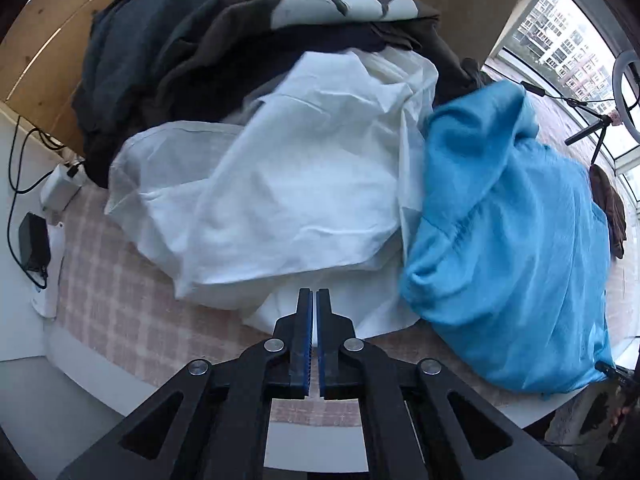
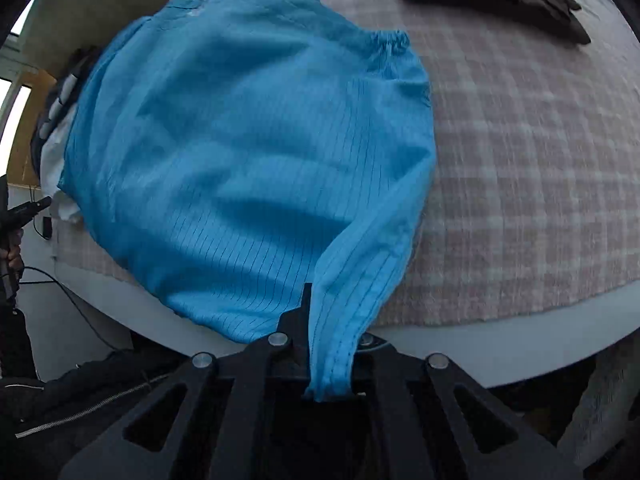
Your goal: Fold clothes
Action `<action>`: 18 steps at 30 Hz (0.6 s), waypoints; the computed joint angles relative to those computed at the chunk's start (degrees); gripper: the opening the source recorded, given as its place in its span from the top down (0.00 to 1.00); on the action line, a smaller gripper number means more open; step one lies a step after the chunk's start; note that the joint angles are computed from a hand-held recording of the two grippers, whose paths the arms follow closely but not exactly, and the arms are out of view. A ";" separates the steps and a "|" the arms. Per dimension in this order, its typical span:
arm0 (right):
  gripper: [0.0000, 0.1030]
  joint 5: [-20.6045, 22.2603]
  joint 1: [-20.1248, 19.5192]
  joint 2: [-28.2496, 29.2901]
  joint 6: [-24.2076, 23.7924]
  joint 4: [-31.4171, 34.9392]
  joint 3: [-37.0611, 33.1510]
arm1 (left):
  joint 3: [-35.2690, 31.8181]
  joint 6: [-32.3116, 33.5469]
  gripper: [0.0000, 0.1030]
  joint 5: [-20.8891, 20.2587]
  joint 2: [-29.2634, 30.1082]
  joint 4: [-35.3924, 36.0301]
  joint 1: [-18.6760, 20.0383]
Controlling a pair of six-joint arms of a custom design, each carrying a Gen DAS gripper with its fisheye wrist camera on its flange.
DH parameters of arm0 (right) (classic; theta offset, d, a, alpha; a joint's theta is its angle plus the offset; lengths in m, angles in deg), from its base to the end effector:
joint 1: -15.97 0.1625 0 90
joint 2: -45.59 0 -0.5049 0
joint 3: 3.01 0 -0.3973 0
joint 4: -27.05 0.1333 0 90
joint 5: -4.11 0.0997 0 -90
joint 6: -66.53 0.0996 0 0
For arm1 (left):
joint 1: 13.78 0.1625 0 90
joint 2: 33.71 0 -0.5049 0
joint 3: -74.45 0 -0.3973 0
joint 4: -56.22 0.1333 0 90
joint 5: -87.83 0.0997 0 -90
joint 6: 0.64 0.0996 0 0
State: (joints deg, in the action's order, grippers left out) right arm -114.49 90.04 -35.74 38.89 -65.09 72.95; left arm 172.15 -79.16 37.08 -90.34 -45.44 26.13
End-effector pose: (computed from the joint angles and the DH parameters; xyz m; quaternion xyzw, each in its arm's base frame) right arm -0.0774 -0.5831 0.6251 0.0825 -0.9635 -0.0325 0.2524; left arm -0.3544 -0.5524 0.2070 -0.1411 0.9041 -0.1891 0.3563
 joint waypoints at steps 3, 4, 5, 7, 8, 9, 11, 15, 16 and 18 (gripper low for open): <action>0.91 -0.55 1.54 0.65 -1.30 -0.48 -2.44 | -4.42 4.65 1.00 3.40 2.89 1.20 -1.09; 0.85 -0.35 2.17 0.95 -1.77 -0.76 -3.40 | -6.68 9.26 0.96 3.66 4.98 -0.80 -1.15; 0.82 -0.39 2.78 1.02 -2.28 -1.52 -3.64 | -8.59 14.64 0.89 3.23 6.97 -4.07 -1.06; 0.79 -0.78 3.97 0.80 -3.37 -3.79 -3.08 | -13.74 23.89 0.80 1.28 11.61 -8.38 -0.57; 0.79 -0.98 4.56 0.71 -3.93 -4.93 -2.82 | -16.77 28.18 0.80 0.11 14.07 -9.80 -0.28; 0.79 -0.75 4.87 0.57 -4.63 -6.43 -2.44 | -19.72 31.53 0.80 -1.11 16.44 -10.46 -0.05; 0.80 0.28 4.64 0.35 -6.46 -9.24 -1.90 | -25.98 35.62 0.80 -2.52 20.96 -8.92 0.09; 0.94 2.79 5.56 0.94 -8.31 -16.70 -1.89 | -29.97 40.00 0.79 -3.19 23.52 -9.41 -0.84; 0.94 3.34 7.10 1.78 -8.86 -18.15 -2.84 | -29.38 39.80 0.79 -2.42 22.90 -9.91 -1.11; 0.94 4.46 10.04 3.68 -10.08 -21.04 -5.02 | -27.35 38.69 0.79 -0.50 20.98 -11.05 -1.69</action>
